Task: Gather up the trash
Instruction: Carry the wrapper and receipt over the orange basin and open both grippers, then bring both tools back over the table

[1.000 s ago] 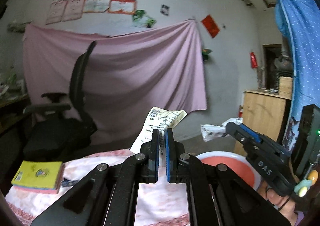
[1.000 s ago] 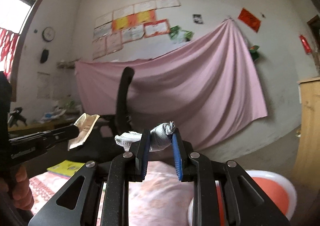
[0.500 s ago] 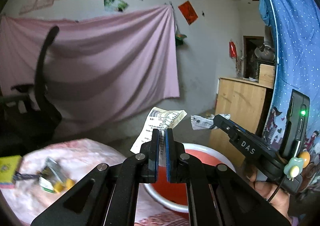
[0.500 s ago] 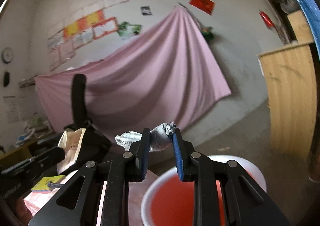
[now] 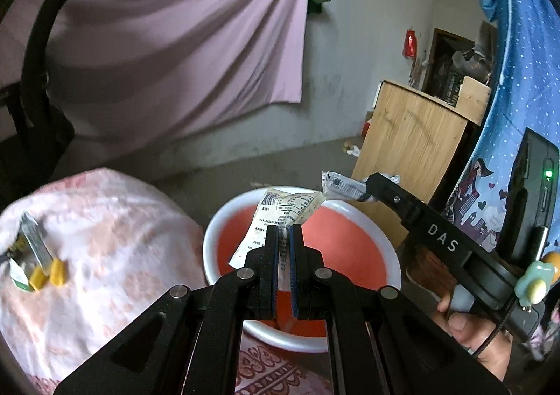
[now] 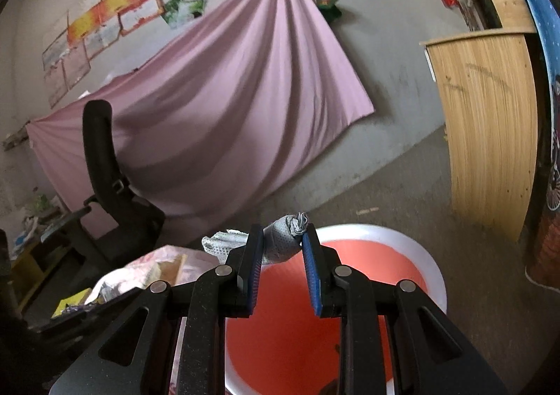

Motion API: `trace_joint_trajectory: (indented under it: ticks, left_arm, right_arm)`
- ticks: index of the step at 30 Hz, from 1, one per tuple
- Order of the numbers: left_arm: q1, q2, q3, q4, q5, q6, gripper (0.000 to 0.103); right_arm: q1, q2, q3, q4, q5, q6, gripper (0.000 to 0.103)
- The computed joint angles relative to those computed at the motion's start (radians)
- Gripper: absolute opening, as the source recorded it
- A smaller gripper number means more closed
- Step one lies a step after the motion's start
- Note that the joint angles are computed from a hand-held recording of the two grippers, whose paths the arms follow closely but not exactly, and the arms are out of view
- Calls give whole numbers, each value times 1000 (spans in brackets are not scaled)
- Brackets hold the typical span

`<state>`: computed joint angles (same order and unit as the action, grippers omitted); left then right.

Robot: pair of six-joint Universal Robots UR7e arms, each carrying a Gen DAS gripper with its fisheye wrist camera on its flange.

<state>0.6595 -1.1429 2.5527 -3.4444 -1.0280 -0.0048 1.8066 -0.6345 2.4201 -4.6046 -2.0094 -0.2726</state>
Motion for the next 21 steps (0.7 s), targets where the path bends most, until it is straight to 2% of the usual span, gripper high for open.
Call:
trace_joint_trajectory:
  ticks: [5,11,15,19,21]
  left_arm:
    - [15,-7,-29,85,-13,-31,4]
    - [28,-26,-40,127,-30,-42,4]
    - [27,-21,-41,126,-23,-58,4]
    - [27,-51,-30,136,0,-79,5]
    - [27,-67,-19,127,16,-83,7]
  right_arm:
    - [-3,-13,6,45,-10,21,22]
    - [-1,-27,7,86,-25,31,24]
    - [1,-32,6,104,-33,33,34]
    - [4,-36,6,108,-36,31,38]
    - [4,-34,5,103,-33,30,44]
